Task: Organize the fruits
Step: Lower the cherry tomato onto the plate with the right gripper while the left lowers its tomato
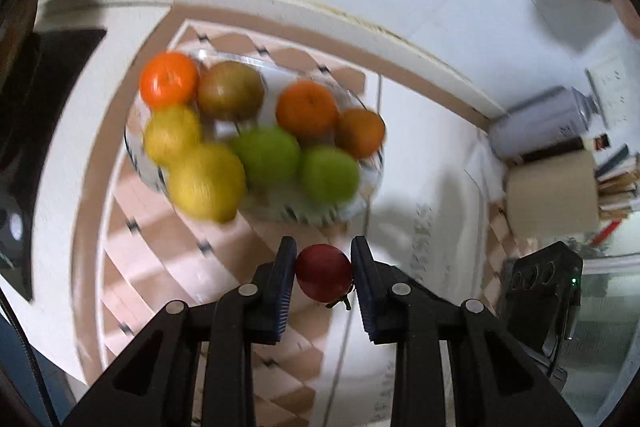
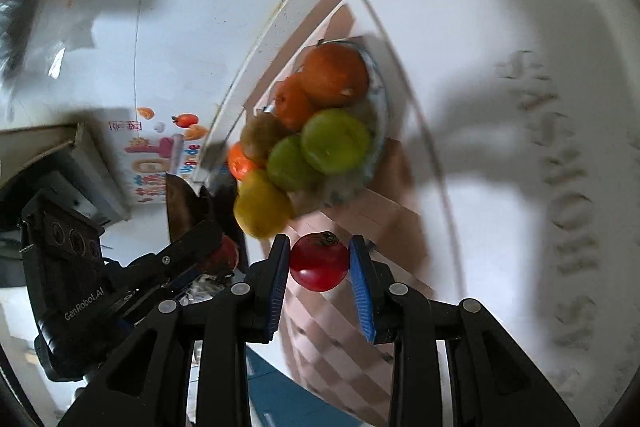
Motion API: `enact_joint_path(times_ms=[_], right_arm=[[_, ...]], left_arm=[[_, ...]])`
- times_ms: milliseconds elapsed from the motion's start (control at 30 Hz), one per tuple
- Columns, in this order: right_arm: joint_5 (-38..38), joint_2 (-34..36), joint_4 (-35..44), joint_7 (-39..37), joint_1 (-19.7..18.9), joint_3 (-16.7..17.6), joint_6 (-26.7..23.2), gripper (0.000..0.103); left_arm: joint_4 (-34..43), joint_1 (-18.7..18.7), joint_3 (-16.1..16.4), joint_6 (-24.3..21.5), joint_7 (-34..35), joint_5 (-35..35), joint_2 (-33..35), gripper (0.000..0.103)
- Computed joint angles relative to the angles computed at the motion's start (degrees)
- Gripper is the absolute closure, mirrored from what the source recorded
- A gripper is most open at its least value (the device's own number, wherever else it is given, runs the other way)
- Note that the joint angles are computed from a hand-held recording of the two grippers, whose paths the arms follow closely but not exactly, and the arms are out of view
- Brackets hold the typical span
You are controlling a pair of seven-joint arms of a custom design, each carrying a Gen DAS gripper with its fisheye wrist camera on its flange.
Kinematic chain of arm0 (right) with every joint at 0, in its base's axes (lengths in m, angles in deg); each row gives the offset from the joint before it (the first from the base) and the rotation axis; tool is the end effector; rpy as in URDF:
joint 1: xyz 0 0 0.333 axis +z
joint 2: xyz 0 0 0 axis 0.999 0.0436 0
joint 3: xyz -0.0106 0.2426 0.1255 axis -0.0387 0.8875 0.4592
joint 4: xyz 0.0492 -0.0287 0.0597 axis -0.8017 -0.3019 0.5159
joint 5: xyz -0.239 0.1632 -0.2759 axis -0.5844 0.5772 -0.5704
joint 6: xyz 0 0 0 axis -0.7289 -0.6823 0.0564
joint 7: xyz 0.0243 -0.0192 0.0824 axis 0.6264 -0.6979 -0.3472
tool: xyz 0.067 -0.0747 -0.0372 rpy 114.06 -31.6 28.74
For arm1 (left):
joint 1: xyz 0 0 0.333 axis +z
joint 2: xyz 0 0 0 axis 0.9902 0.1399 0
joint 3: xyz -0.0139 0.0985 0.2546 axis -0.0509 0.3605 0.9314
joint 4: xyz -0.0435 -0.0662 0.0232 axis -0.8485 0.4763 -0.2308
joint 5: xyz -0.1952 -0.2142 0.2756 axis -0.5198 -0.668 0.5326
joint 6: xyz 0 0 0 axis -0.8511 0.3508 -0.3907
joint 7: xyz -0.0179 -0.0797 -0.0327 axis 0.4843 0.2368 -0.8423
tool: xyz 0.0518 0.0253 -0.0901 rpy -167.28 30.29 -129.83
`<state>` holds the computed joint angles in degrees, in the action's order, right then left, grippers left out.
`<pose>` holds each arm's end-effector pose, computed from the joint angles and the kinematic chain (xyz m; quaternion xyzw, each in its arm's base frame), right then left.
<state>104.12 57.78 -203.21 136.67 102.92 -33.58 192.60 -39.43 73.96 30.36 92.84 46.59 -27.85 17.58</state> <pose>0.5152 0.1684 0.3810 -0.4796 0.7598 0.2712 0.3452 0.5449 -0.1794 0.4789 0.7428 -0.6467 0.1660 0.0494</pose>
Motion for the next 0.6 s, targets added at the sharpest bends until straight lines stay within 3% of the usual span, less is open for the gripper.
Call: enact_joint_path(times_ms=[200,533,600], right_arm=[[1.53,7.31,6.23,1.16,-0.35,1.19,-0.13,0.07],[0.9,11.21,8.97,3.58,-1.55,3.14,1.07,0.068],[0.81,11.5,9.26,4.08,-1.68,3.26,1.1,0.058]], left_arm=[[9.81,1.24,-0.44,-6.11,-1.27,5.29,9.76,0.077],[13.75,2.0,-1.45,-8.87,-2.69,9.75,14.16,0.077],[14.55,1.98,-1.57,-9.15,-3.03,10.21,14.93,0.077]])
